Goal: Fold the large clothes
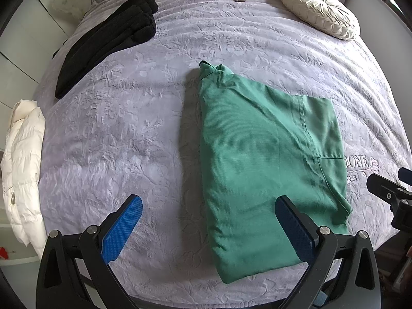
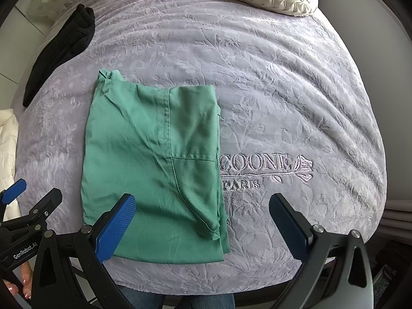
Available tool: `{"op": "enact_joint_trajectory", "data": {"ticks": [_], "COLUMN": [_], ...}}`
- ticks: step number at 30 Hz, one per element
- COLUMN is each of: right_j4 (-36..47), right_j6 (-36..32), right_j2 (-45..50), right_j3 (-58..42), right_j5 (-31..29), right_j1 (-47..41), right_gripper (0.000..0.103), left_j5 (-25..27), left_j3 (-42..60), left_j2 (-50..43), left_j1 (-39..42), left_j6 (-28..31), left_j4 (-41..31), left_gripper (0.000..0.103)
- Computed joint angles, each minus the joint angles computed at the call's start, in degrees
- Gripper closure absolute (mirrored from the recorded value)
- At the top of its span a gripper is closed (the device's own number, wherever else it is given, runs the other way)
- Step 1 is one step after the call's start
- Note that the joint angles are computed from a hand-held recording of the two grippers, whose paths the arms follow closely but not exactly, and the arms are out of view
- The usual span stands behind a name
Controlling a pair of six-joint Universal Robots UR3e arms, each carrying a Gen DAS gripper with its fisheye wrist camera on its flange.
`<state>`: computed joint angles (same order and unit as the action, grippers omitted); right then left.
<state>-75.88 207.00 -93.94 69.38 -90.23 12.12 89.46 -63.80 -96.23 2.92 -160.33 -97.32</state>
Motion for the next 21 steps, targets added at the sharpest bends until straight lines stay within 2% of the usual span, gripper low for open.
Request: {"op": "enact_joint_trajectory", "data": {"ticks": [21], "right_j4": [-0.06], "right_j6": [-0.02], "right_j2": [0.12], "right_j3": [-0.03], "right_j5": [-0.04], "right_j1": [0.12], "right_gripper": [0.000], "left_j5": [0.40], "left_j3": [-0.52], "left_j2": [0.29], "left_j1": [0.06], "left_j6": [0.16], "left_j4": [0.11], "left_gripper": [0.000]}}
